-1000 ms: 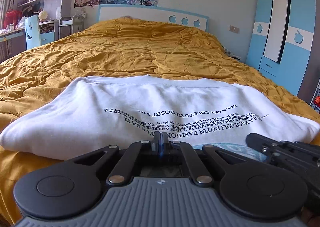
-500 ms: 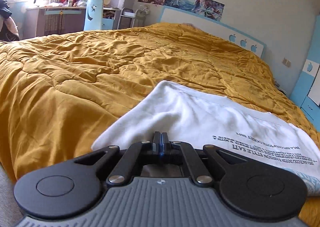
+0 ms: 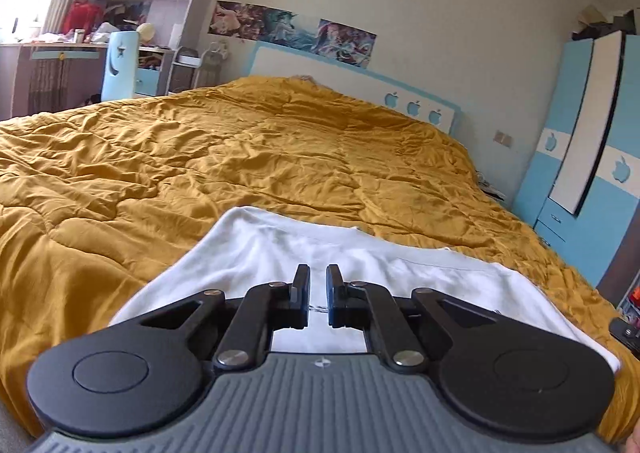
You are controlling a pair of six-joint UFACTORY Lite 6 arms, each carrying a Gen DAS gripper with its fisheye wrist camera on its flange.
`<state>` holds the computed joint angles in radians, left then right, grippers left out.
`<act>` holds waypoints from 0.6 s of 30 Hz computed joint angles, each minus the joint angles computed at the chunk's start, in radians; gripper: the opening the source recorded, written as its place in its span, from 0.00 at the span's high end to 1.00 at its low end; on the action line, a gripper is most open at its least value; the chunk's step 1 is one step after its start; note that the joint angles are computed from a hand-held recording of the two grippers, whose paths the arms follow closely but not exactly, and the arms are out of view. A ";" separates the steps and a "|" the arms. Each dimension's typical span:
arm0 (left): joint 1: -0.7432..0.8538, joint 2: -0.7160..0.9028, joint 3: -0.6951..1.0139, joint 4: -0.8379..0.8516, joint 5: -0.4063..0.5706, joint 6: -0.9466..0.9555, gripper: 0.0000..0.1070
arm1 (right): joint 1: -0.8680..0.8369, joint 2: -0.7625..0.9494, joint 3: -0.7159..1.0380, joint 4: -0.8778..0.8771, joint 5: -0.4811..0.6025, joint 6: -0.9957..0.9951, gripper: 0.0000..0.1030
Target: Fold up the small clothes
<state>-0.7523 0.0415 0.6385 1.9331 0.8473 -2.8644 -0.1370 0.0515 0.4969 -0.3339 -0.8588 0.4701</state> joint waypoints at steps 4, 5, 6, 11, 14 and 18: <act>-0.029 0.105 0.080 0.073 -0.076 0.013 0.93 | 0.152 -0.023 -0.044 -0.135 -0.018 0.001 1.00; -0.033 0.127 0.097 0.073 -0.097 0.028 0.94 | 0.180 -0.018 -0.050 -0.158 -0.020 -0.016 1.00; -0.040 0.154 0.120 0.049 -0.120 0.058 0.94 | 0.212 -0.012 -0.058 -0.177 -0.021 -0.051 1.00; -0.065 0.169 0.112 -0.020 -0.154 0.114 0.94 | 0.221 0.003 -0.047 -0.235 0.071 -0.036 1.00; -0.040 0.103 0.062 0.012 -0.205 0.070 0.94 | 0.120 -0.022 -0.043 -0.306 0.101 0.077 1.00; -0.025 -0.019 0.006 -0.064 -0.273 0.123 0.92 | -0.091 -0.055 -0.039 -0.480 0.072 0.265 0.99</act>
<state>-0.7772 0.0224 0.6445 1.8690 0.5746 -2.7417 -0.2284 -0.0039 0.4575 -0.8140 -0.7864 0.7347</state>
